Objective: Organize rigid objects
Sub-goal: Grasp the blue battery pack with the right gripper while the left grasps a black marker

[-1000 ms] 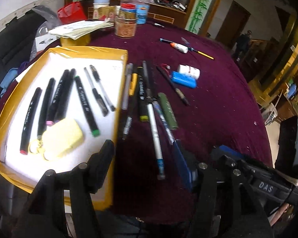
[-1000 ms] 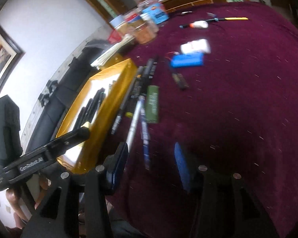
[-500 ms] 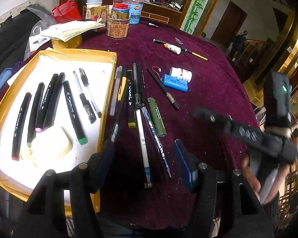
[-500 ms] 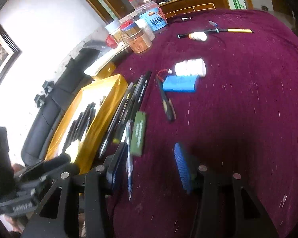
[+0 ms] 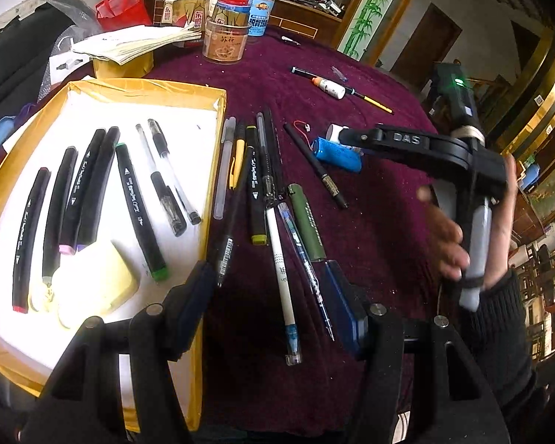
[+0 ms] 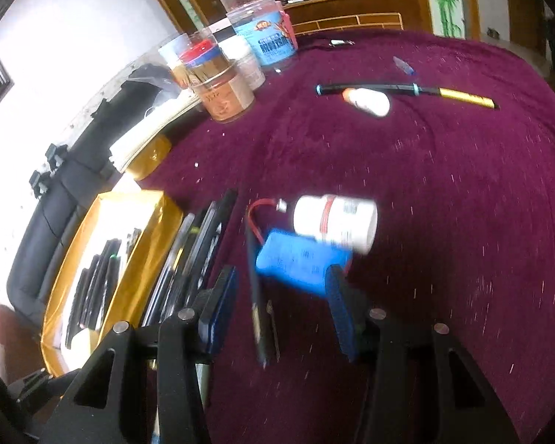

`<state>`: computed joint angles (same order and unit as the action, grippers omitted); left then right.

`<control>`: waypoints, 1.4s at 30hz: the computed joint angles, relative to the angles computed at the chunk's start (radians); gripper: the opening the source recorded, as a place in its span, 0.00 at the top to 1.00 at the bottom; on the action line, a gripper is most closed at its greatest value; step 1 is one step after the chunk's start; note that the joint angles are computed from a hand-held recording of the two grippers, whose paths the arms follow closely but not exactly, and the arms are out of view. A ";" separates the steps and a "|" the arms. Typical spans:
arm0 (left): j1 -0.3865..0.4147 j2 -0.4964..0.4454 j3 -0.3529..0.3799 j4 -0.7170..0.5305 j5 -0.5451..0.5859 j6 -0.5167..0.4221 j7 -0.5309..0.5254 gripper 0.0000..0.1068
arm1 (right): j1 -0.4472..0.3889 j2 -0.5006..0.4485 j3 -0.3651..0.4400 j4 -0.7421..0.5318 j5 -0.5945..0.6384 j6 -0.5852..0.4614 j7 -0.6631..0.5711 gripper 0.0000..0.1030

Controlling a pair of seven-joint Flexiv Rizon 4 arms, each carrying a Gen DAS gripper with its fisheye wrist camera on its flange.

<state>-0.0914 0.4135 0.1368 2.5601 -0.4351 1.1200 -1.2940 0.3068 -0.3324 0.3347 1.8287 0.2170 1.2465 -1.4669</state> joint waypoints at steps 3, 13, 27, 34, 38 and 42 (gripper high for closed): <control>-0.010 -0.005 0.010 0.001 -0.022 0.007 0.019 0.44 | 0.000 -0.040 -0.009 -0.055 -0.023 -0.054 -0.018 0.58; -0.007 -0.004 0.015 0.004 -0.051 0.003 0.042 0.44 | -0.029 -0.093 0.030 -0.091 -0.016 -0.090 -0.162 0.57; -0.017 0.010 -0.035 -0.022 0.028 -0.030 -0.034 0.44 | 0.039 0.004 -0.032 0.104 -0.129 0.040 -0.033 0.66; -0.060 -0.115 -0.062 -0.123 -0.014 -0.047 -0.001 0.44 | 0.033 0.188 -0.038 0.343 -0.096 0.096 0.121 0.67; -0.030 -0.241 -0.107 -0.226 0.039 -0.047 -0.048 0.44 | 0.047 0.306 -0.044 0.520 -0.122 0.195 0.246 0.67; -0.006 -0.366 -0.136 -0.328 0.117 -0.057 -0.119 0.45 | -0.004 0.371 -0.077 0.688 -0.552 0.315 0.635 0.67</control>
